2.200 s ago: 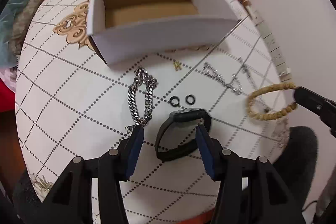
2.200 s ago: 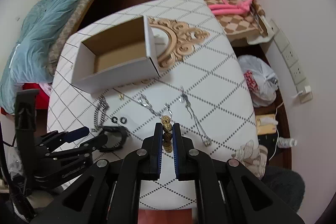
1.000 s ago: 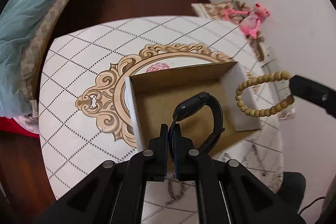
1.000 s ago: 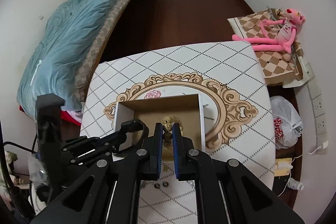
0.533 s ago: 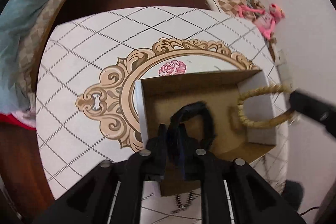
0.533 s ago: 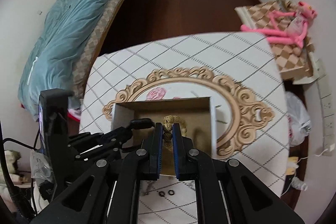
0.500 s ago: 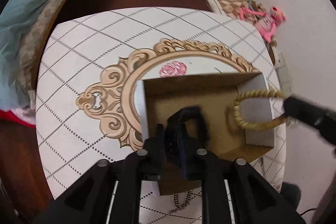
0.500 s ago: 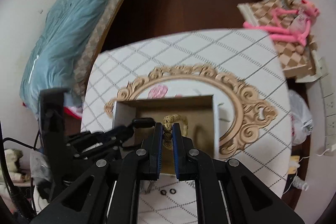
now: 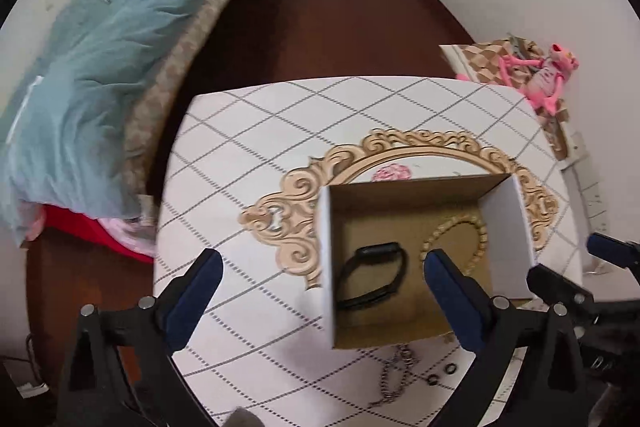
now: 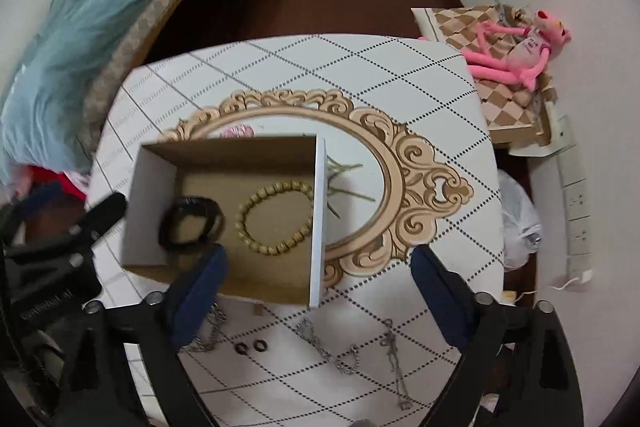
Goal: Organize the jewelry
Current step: 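Lift both tools away from the box back over the table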
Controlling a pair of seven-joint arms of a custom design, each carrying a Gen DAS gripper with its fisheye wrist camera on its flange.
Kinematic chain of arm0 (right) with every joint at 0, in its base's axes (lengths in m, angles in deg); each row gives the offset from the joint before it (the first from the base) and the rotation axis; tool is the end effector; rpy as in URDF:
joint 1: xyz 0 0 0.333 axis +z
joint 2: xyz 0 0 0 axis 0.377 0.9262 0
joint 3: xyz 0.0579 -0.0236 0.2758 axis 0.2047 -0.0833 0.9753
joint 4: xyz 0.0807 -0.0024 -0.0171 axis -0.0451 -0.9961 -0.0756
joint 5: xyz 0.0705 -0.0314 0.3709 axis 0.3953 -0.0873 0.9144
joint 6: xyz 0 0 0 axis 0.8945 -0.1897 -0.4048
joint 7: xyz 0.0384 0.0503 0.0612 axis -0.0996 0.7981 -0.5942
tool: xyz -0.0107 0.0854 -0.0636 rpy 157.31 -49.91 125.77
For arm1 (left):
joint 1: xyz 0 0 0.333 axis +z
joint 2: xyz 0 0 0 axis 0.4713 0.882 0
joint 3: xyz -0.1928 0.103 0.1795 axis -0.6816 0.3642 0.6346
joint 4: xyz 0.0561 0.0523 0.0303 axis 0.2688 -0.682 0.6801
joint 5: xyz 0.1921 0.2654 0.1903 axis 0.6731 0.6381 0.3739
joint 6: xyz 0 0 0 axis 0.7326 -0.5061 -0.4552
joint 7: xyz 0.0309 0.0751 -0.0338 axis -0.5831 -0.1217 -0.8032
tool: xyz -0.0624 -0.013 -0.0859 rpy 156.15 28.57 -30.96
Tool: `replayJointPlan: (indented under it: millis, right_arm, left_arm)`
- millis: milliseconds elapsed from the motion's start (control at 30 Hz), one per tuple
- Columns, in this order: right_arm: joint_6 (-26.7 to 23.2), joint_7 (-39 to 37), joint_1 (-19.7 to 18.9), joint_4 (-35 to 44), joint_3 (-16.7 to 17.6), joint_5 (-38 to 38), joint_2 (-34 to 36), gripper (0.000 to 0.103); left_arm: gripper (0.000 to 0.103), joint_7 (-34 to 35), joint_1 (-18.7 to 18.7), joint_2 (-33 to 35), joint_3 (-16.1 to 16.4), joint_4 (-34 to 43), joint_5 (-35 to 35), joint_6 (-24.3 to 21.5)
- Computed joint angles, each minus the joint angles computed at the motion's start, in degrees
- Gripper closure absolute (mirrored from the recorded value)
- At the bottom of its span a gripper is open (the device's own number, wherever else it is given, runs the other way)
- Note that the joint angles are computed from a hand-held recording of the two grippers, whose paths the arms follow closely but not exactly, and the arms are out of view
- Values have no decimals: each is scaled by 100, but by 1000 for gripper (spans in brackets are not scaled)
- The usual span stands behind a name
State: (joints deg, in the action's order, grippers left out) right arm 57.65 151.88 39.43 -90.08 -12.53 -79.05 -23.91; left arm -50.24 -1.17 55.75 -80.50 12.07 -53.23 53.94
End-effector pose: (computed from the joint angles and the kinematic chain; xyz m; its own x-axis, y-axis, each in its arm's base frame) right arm 0.4621 0.2207 0.6277 0.1989 -0.9786 -0.0528 -0.9442 -0.1769 -0.2779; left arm 0.4160 -0.3891 0.6593 0.1309 -0.9896 -0.0602 -0.9076 -0.0952 -0.4088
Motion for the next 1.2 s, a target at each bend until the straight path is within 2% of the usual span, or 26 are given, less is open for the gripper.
replayJointPlan:
  millis: [67,200,400,533,800,1033,1200]
  right_arm:
    - [92,40,30,-204,81,-195,-140,8]
    - [188,195,60,-453,156,-302,-345,8]
    - [227,338,83,-591,247,-334,-630,5]
    - [232,428,77,-670,309,-362,-877,5]
    - [141,536,-19,-805,480,-478,-1589,5]
    - [-3,553,-128,-758,655,-521,-2158,5]
    - [-58,563,-152,-786,685,-305,-2415,5]
  left_arm:
    - [0,-69,-64,-41,-32,-44,175,-187]
    - [0,-272,-28,-356,-56,-432,47,-125]
    - [0,-488,-9,-668,-188,-626,125,-247]
    - [0,-603,-59,-796,-312,-538,311,-480]
    - [0,-748,-324,-864,-653,50,978,-1260]
    - [0,-926,-547,-992,-842,288,1206,-1552]
    - [0,-1069,-576,-1141,-911,192,1160,-1579]
